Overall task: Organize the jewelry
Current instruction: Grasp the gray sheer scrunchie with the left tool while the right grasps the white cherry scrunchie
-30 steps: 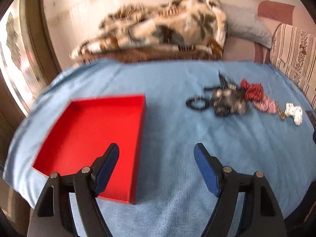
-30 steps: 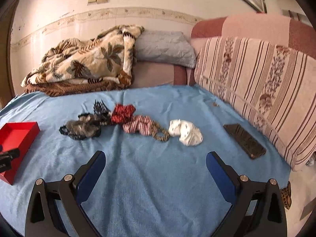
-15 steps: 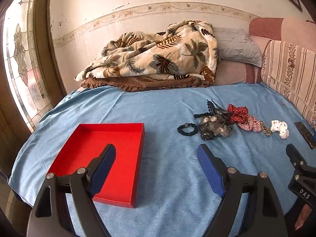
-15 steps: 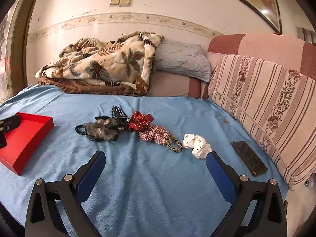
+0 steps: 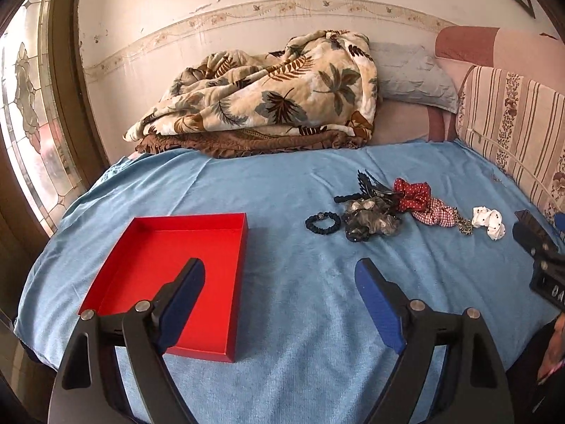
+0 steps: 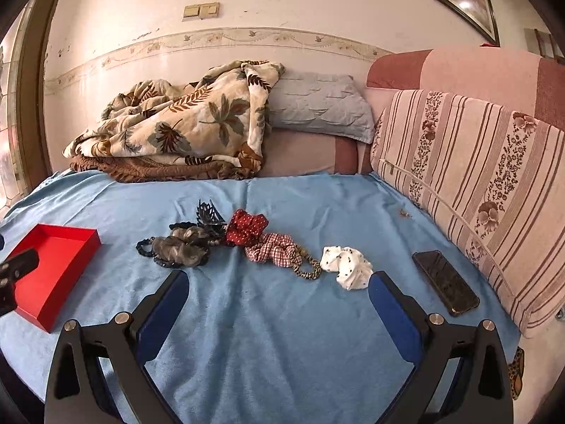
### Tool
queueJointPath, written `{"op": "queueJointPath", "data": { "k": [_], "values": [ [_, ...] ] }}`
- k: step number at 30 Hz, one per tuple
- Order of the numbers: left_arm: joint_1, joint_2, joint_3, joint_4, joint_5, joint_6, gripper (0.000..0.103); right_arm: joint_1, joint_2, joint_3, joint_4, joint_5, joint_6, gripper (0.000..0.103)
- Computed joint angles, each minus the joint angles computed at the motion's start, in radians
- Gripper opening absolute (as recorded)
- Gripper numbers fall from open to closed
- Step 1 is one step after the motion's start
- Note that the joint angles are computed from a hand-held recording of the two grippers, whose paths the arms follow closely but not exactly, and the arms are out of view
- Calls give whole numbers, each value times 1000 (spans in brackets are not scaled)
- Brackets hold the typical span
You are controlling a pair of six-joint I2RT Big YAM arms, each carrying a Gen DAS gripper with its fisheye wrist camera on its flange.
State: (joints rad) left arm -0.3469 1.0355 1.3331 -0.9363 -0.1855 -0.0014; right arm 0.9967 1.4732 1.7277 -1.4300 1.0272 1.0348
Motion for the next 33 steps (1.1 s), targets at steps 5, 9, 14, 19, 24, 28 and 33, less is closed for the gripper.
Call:
{"op": "queueJointPath", "data": {
  "k": [5,9,14,19,24,28,33],
  "values": [
    [20,63,38,-26,27,1,86,-79,-37,-54,99,-67,-106,103],
    [53,147,98,-43,62,-8,86,-158,-67,-112,167,-134,-176,103],
    [73,283,210,-78,135,-41,86,-255,-92,-174,231,-232,-230,92],
    [51,411,321,-135,239,-52,86,-329,-123,-245,330,-338,-267,85],
    [-5,508,390,-140,274,-36,86,-390,-116,-276,352,-403,-253,80],
    [-38,581,440,-169,280,-18,69,-431,-87,-263,335,-445,-248,68],
    [-62,634,480,-212,273,6,16,-466,-82,-273,333,-491,-221,39]
  ]
}}
